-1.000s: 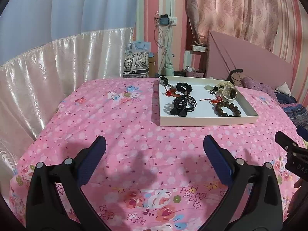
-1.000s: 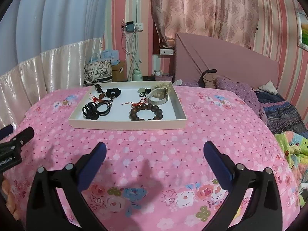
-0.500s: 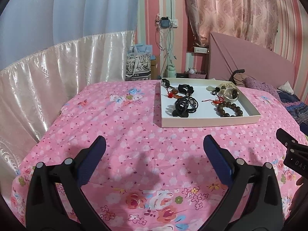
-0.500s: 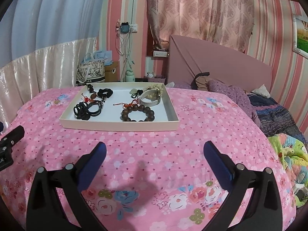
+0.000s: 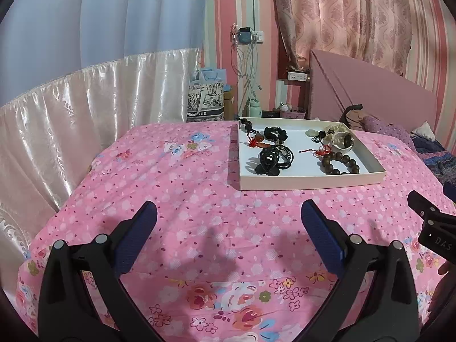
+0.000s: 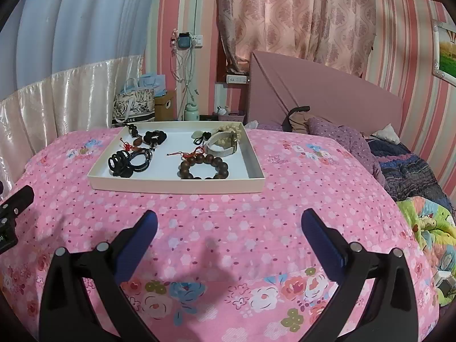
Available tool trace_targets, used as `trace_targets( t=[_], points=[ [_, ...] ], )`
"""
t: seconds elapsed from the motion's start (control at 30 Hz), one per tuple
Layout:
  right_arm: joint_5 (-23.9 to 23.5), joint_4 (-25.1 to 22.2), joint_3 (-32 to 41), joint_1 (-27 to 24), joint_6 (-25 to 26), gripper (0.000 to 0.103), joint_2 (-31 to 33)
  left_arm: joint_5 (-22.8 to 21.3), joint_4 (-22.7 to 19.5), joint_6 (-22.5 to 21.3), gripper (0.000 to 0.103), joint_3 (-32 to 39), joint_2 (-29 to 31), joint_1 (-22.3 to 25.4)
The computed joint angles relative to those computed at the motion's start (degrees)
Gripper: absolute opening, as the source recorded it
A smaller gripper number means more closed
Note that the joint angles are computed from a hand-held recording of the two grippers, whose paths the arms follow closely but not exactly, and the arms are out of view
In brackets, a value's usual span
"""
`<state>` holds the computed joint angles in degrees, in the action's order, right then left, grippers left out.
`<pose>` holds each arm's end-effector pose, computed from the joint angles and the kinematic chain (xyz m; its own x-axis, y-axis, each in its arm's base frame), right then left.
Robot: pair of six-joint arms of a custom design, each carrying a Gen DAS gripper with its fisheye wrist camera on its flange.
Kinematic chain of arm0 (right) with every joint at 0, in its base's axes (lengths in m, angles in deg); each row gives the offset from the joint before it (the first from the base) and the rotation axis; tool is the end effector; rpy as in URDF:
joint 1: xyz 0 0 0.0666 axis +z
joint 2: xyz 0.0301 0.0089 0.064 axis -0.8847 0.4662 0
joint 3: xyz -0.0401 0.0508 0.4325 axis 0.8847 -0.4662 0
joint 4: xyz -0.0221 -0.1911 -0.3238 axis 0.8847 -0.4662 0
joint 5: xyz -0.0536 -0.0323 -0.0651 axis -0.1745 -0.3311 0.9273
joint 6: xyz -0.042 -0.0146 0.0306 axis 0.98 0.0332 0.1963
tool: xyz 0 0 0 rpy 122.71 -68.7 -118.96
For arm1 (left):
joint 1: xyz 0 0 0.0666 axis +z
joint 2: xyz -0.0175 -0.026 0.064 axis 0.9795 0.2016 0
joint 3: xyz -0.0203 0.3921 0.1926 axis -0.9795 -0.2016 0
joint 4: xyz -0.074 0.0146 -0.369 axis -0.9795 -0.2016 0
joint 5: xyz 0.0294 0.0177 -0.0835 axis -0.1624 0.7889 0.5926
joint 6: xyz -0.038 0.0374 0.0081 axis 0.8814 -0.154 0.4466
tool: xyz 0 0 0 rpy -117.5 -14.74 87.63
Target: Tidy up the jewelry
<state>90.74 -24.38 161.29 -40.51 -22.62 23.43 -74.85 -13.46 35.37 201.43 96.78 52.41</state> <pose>0.6040 0.2193 0.5636 -0.5812 0.1301 -0.8033 0.2977 0.9527 -0.0611 0.6444 -0.3016 0.4961 -0.5420 0.0733 -0.8372 0.0850 0.9959 0.0321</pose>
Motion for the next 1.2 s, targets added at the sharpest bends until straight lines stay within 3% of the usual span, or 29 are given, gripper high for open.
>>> trace_targets(
  t=[1.2],
  points=[
    [0.4,0.3,-0.8,-0.1,0.3,0.101,-0.4,-0.4,-0.4,1.1,0.1,-0.7,-0.1,-0.3]
  ],
)
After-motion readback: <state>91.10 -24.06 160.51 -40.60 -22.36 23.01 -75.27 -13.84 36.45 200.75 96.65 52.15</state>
